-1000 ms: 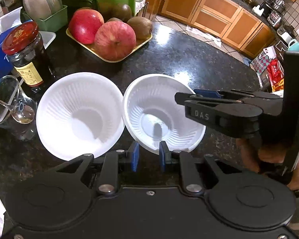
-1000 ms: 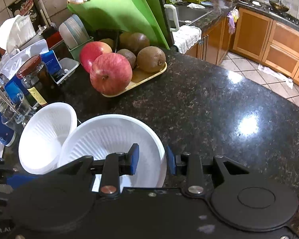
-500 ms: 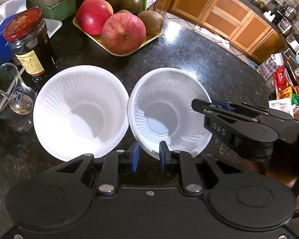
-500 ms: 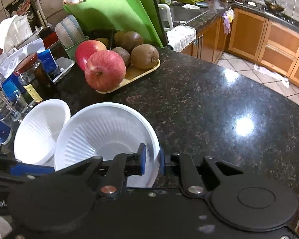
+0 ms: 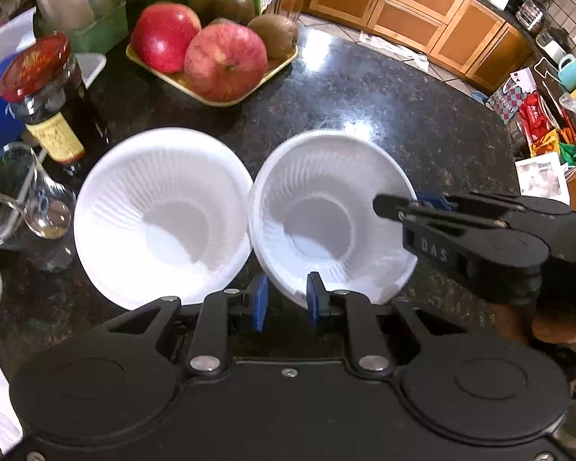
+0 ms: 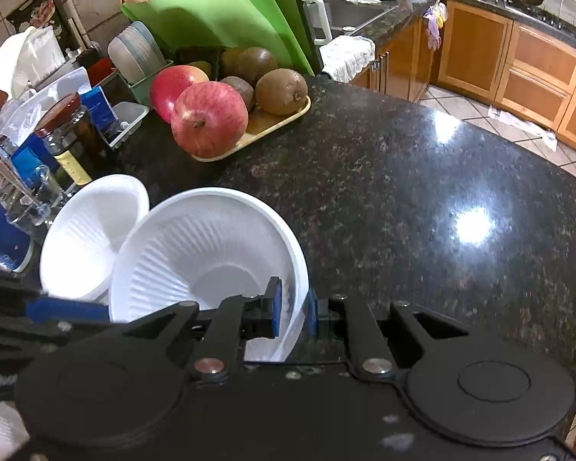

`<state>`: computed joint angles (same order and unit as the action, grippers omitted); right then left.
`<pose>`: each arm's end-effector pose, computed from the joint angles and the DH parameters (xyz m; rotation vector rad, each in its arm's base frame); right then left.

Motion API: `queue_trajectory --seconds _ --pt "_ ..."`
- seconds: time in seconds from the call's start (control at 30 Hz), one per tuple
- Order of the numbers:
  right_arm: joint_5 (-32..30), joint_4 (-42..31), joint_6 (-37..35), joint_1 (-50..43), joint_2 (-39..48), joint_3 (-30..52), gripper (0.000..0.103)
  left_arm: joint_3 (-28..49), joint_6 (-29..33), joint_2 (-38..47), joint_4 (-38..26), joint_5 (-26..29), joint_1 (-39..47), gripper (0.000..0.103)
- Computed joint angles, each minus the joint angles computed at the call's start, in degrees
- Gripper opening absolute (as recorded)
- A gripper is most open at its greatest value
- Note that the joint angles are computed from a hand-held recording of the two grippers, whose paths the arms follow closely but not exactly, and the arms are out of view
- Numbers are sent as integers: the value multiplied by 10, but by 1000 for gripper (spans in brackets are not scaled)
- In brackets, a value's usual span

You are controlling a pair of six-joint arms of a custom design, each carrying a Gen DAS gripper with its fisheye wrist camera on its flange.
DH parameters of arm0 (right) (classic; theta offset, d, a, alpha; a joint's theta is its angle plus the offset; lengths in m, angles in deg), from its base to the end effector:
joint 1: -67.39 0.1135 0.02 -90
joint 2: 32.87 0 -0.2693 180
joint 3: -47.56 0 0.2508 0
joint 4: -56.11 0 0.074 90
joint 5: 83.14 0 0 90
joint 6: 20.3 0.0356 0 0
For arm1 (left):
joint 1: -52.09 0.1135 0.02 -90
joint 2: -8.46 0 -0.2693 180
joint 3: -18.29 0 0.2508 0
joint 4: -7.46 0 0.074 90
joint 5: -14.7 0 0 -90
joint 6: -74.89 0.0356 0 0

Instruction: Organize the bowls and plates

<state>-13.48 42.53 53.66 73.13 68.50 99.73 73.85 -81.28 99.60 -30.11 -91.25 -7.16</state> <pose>0.2834 0.0409 0.0922 -0.6044 2.5415 0.4096 0.1417 -0.2191 0.1332 -0.2234 2.7470 -0.1857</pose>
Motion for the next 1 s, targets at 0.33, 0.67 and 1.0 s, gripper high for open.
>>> queue_trajectory --seconds 0.33,0.67,1.0 --pt "0 -1 -6 -19 -28 -25 15 35 16 45 -9 -13 -4 27" --pt "14 -54 1 -25 -106 -87 15 28 13 26 -44 2 -53 27" --pt "18 -97 -3 -20 -222 -173 17 -3 28 -2 -60 -5 -127 29"
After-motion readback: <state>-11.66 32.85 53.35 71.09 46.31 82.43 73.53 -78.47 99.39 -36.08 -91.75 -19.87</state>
